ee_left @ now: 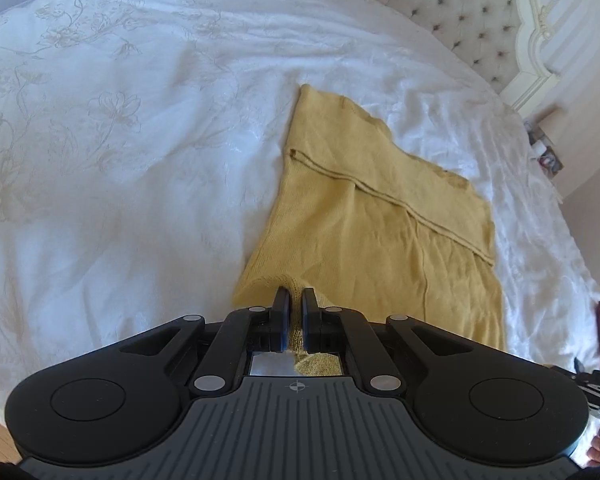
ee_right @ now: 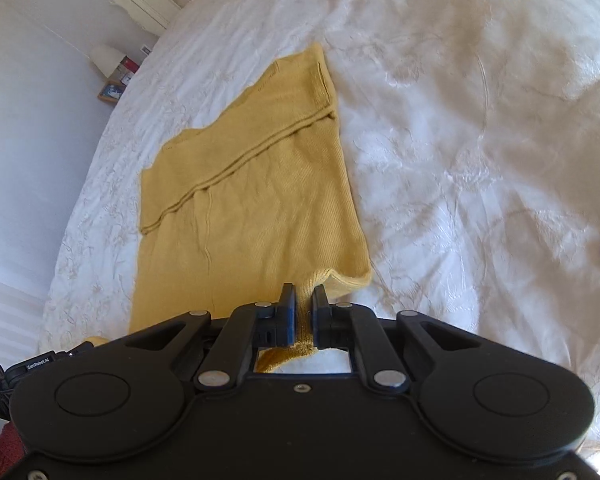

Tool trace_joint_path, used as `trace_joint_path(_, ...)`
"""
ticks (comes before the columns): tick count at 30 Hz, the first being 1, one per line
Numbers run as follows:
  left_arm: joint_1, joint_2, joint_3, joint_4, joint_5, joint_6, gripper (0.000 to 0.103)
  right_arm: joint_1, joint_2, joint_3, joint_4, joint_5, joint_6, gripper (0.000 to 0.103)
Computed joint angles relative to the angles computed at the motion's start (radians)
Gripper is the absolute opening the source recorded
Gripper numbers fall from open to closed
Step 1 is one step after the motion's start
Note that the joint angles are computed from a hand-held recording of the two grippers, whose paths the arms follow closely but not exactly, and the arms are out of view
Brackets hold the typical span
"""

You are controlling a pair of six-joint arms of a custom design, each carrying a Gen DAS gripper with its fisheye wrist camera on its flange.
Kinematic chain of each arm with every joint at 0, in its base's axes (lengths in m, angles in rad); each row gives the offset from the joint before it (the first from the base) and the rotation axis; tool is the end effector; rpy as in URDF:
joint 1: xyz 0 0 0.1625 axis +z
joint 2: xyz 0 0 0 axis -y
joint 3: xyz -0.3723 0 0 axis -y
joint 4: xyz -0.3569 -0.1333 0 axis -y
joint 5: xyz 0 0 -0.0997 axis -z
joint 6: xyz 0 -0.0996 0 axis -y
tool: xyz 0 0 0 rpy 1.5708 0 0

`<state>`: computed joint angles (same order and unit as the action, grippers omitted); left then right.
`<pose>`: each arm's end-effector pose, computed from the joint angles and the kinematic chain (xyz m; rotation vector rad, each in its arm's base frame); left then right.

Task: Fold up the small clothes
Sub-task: 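Lift the hem with both grippers and fold it up toward the collar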

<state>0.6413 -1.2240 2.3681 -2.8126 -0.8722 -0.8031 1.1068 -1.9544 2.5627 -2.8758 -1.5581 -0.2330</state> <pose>-0.1872 -0.3860 0.1216 0.1199 2.6404 -0.8171 -0.0112 -0.3231 0.2914 -0.3118 -2.7432 0.9484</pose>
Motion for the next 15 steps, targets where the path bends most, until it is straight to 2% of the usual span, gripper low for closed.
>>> trace_joint_path(6,0.076,0.100,-0.161,-0.107,0.008,0.164,0.005,0.097,0.175,-0.136,-0.117,-0.003,0.105,0.014)
trace_joint_path(7,0.089,0.120,-0.191,-0.124,0.009,0.196,0.002,0.108,0.208,-0.165,-0.133,-0.001,0.121,0.014)
trace_joint_path(11,0.151,0.205,-0.334,-0.183,-0.009,0.330,0.002,0.146,0.350,-0.290,-0.194,-0.008,0.183,0.014)
trace_joint_path(13,0.180,0.250,-0.405,-0.197,-0.013,0.397,0.002,0.160,0.434,-0.361,-0.232,-0.016,0.208,0.006)
trace_joint_path(15,0.213,0.287,-0.477,-0.173,-0.044,0.460,0.003,0.171,0.507,-0.427,-0.256,-0.041,0.233,0.006)
